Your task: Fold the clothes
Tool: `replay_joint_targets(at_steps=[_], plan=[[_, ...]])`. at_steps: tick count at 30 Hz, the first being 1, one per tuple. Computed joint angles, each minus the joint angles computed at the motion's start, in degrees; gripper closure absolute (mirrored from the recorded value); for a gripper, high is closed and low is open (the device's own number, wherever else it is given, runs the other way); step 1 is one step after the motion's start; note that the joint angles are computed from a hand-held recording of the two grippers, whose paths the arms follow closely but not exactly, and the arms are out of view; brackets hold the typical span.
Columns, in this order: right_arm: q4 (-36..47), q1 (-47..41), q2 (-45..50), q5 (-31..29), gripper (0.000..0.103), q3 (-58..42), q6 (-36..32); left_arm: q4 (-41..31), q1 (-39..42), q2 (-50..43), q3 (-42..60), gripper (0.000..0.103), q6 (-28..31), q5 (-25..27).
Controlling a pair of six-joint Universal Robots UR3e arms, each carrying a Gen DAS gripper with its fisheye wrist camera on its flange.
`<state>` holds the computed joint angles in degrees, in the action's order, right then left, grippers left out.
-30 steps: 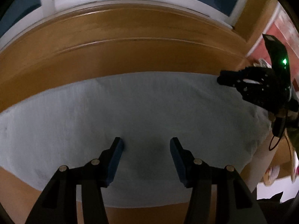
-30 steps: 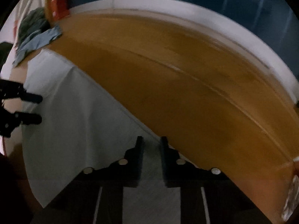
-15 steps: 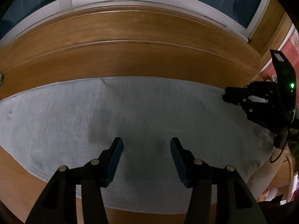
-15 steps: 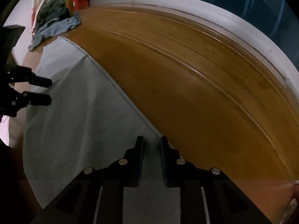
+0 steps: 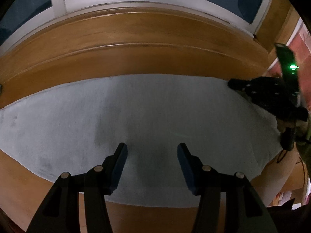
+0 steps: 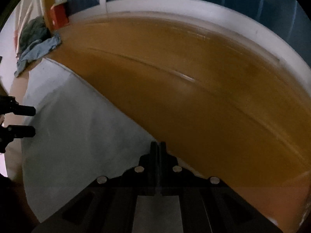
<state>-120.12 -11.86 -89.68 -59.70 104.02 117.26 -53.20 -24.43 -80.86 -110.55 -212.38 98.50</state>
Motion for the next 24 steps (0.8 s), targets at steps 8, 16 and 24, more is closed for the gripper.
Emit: replay_joint_targets(at_steps=[8,16,24], plan=[[14.87,-11.10,-7.67,6.53,0.077,-4.68,2.05,1.62,-3.29,-11.11,11.53,0.052,5.13,0.08],[24.69,-36.29,-12.22,7.08,0.061,-4.27,1.85,1.25,-6.31,-24.10,25.83,0.052,11.68,-2.99],[36.06,-43.82,-20.47,8.10,0.061,4.72,-7.49,-2.26,-7.59,-31.25,33.06,0.052,13.79,-4.96]])
